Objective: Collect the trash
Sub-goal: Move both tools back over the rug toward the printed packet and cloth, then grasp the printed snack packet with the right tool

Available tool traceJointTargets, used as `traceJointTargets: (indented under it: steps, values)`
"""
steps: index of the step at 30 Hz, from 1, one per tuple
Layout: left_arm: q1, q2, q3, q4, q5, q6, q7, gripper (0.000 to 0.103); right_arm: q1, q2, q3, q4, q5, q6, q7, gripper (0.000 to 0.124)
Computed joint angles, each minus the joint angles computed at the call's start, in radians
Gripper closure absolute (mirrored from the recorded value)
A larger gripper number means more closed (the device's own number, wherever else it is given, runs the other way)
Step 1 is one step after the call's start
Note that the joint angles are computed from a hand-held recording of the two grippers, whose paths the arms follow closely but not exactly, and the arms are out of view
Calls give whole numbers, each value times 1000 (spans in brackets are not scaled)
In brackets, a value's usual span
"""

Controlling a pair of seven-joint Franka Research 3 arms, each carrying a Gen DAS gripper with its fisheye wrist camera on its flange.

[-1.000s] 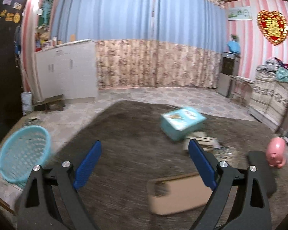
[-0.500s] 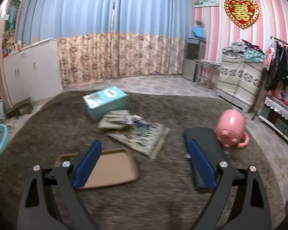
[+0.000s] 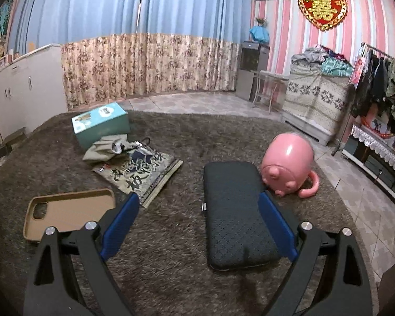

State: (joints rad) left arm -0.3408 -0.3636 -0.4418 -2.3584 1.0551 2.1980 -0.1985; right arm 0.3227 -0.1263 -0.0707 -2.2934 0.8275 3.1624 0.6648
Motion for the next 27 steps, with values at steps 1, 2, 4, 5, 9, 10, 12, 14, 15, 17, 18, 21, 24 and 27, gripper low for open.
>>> traceJointTargets:
  steps: [1, 2, 4, 5, 9, 10, 12, 14, 15, 17, 18, 21, 24, 27]
  values:
    - [3, 13, 0, 7, 9, 7, -3, 6, 6, 9, -5, 9, 11, -6, -9, 34]
    - [5, 26, -1, 17, 16, 8, -6, 6, 12, 21, -8, 22, 29, -16, -26, 34]
    - [6, 43, 9, 26, 25, 29, -2, 6, -2, 47, 12, 47, 17, -40, -25, 34]
    - [7, 57, 15, 35, 26, 40, 5, 6, -23, 61, 33, 57, -36, -54, 18, 34]
    - [7, 91, 32, 59, 27, 66, 24, 6, -74, 123, 84, 109, -257, -100, 198, 34]
    - [8, 96, 34, 63, 28, 72, 25, 6, -82, 148, 88, 137, -336, -130, 267, 35]
    - [8, 103, 37, 68, 35, 79, 20, 6, -89, 178, 96, 174, -385, -158, 318, 38]
    - [6, 111, 38, 75, 37, 77, 27, 6, -91, 219, 89, 226, -475, -215, 407, 49]
    - [6, 115, 39, 78, 39, 78, 31, 6, -97, 237, 92, 256, -483, -268, 418, 55]
    - [6, 125, 42, 89, 39, 76, 36, 6, -115, 256, 109, 290, -454, -338, 399, 63]
    - [5, 129, 42, 95, 39, 70, 36, 6, -122, 254, 118, 290, -430, -342, 377, 71]
    - [10, 161, 53, 135, 51, 81, 21, 6, -137, 233, 140, 267, -337, -321, 291, 106]
    - [10, 202, 66, 186, 55, 109, 23, 6, -155, 194, 155, 244, -162, -324, 138, 110]
    - [-5, 262, 65, 258, 86, 93, 58, 6, -150, 135, 140, 198, -32, -305, 4, 111]
